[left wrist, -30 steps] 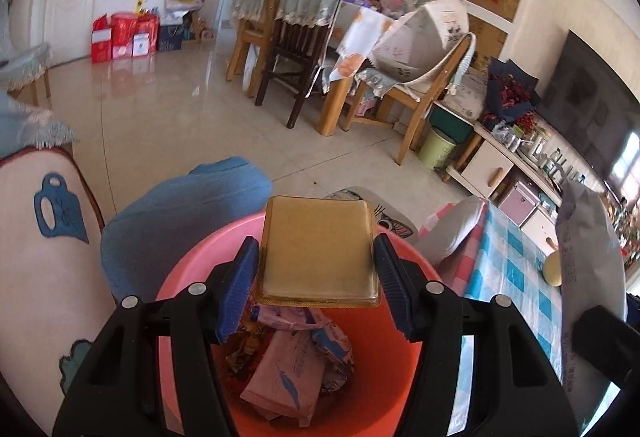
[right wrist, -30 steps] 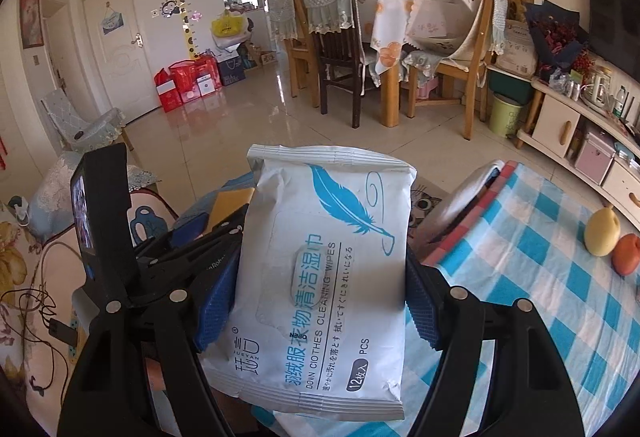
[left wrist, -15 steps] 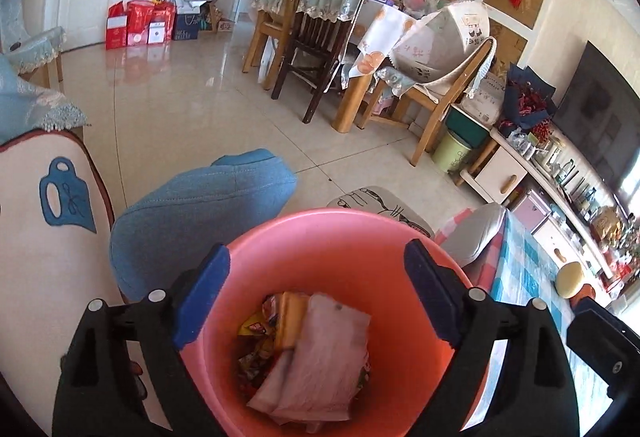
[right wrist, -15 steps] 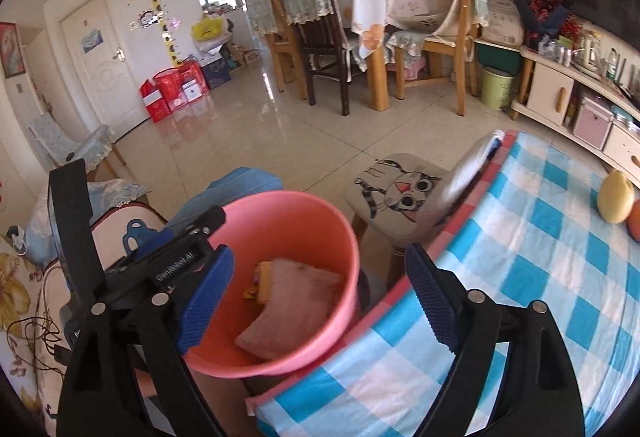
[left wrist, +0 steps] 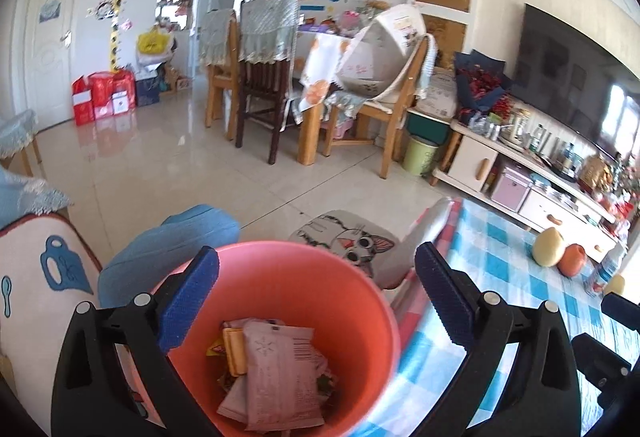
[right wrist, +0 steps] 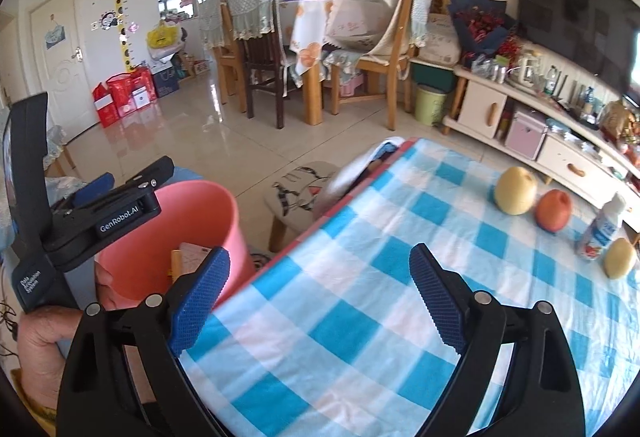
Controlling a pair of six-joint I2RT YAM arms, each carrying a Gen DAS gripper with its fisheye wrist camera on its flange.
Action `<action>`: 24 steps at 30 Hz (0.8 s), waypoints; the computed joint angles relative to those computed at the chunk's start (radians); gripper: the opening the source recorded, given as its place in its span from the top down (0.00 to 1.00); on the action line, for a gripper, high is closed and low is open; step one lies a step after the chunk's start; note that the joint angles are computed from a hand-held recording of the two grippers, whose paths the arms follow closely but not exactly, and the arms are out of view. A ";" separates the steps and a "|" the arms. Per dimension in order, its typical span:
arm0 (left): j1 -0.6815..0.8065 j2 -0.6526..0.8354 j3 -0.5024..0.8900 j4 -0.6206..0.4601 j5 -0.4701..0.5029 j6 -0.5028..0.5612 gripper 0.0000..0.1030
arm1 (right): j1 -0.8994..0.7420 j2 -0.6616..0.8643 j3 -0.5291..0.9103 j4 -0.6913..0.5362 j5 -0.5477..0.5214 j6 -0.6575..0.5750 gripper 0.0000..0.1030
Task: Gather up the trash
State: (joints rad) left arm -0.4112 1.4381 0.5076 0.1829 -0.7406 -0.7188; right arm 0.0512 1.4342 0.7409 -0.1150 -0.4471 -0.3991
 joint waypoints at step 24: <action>-0.601 0.317 0.566 -0.403 -0.325 -0.053 0.04 | -0.837 -0.059 0.047 -0.181 -0.321 -0.276 0.06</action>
